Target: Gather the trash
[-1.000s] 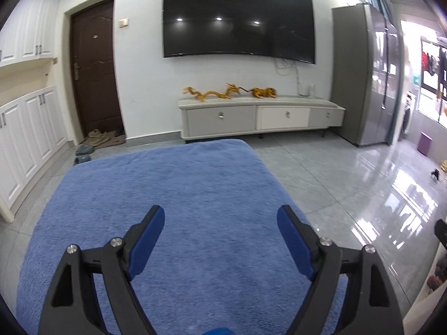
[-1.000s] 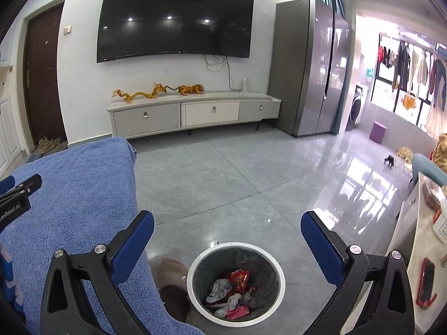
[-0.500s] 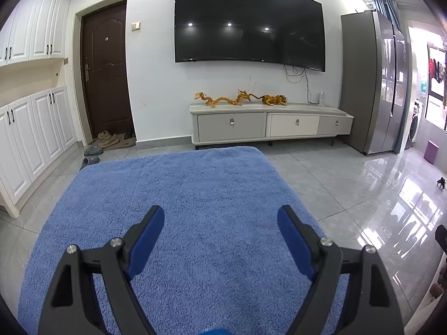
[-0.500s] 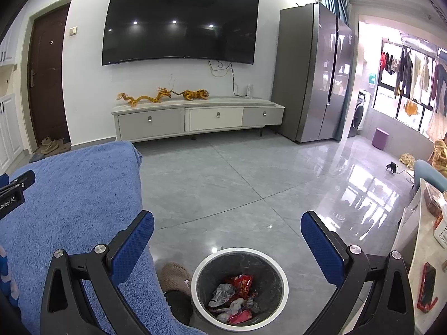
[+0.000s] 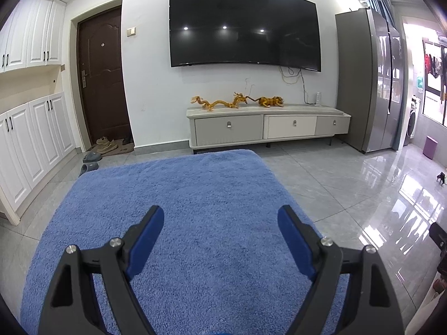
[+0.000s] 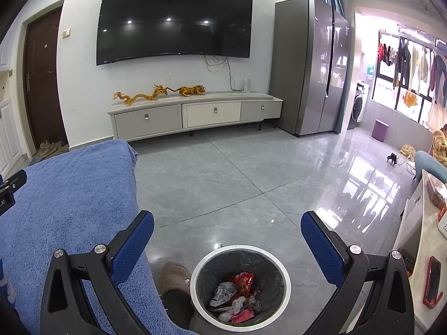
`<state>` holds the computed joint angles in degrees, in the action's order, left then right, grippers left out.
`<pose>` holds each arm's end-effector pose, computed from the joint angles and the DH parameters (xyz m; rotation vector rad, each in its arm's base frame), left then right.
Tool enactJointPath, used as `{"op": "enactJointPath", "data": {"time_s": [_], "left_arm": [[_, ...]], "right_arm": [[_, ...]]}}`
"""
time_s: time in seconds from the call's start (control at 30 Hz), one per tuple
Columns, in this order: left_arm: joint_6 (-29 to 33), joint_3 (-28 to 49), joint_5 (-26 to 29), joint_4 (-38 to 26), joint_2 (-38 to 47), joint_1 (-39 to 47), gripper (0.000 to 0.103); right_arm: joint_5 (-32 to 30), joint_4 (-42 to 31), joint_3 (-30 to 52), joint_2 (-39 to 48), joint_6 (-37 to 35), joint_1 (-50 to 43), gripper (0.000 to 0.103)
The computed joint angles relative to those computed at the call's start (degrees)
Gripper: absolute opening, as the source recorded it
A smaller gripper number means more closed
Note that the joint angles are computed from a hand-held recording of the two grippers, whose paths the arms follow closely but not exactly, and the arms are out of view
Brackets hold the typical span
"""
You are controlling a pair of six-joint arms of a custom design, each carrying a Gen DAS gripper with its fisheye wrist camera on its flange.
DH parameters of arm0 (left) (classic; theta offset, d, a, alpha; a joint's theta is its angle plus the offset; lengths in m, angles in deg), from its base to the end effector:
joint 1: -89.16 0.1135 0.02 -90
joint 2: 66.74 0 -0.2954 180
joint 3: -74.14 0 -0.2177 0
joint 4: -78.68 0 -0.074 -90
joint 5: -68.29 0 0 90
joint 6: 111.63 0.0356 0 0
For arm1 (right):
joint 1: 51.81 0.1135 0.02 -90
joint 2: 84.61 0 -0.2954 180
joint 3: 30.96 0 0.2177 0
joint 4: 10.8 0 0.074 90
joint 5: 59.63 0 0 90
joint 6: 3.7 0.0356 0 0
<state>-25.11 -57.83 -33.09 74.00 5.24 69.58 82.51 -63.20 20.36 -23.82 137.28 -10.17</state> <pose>0.2126 -0.0682 0.2539 0.1676 2.0532 -0.0432 0.1201 0.0692 0.2510 0.4368 2.1172 -0.3364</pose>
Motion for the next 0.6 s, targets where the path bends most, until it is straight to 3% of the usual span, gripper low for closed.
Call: {"op": "enactJointPath", "data": {"time_s": [0.6], "left_arm": [[0.8, -0.1, 1.3, -0.4, -0.6, -0.7, 0.083]], "right_arm": [[-0.4, 0.1, 0.0, 0.1, -0.2, -0.7, 0.103]]}}
